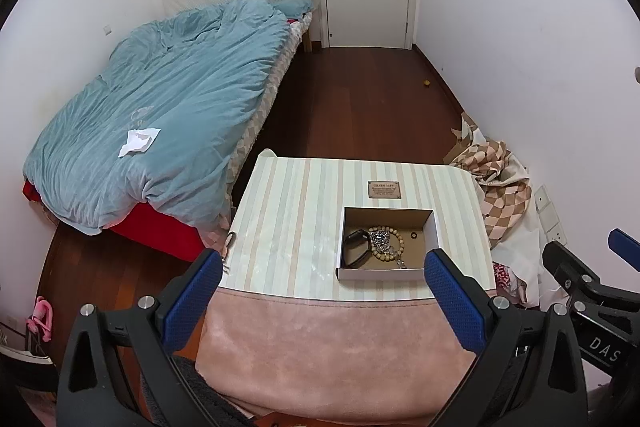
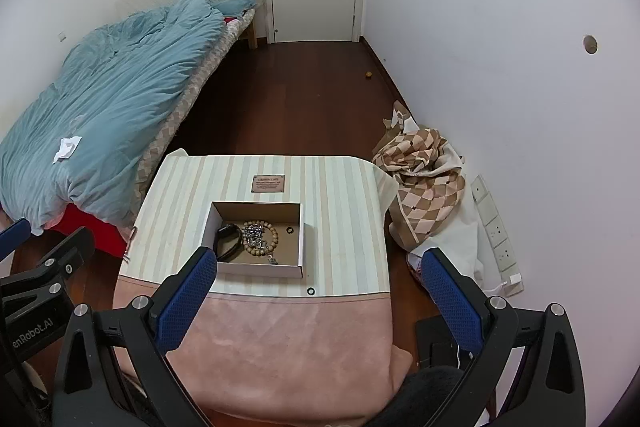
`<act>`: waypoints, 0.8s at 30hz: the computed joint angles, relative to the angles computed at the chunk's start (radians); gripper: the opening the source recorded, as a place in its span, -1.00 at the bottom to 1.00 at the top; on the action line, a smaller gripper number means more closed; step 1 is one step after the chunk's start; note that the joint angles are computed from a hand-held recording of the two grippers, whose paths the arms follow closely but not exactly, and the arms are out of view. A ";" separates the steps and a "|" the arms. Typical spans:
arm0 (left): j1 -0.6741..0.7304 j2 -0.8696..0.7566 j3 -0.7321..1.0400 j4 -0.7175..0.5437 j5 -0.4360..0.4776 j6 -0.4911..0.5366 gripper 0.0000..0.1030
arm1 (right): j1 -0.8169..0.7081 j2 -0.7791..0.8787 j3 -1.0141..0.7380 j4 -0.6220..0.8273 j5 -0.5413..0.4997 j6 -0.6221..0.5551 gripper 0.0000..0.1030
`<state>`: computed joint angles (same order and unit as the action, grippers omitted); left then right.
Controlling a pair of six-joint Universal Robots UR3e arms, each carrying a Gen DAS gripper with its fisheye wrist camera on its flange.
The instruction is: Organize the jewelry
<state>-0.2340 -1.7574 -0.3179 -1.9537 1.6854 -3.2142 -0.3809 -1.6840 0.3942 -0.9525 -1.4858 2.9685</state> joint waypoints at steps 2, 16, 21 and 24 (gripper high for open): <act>0.000 -0.001 0.006 -0.002 0.003 -0.002 1.00 | 0.010 0.010 -0.017 0.006 -0.007 0.004 1.00; -0.007 -0.002 0.010 -0.009 0.022 -0.007 1.00 | 0.049 0.031 -0.056 0.019 -0.033 0.019 1.00; -0.007 0.017 -0.026 0.009 0.021 -0.006 1.00 | 0.025 0.026 -0.061 0.030 -0.017 -0.004 1.00; -0.006 0.011 -0.013 0.000 0.020 -0.007 1.00 | -0.001 0.020 -0.065 0.039 0.001 -0.026 1.00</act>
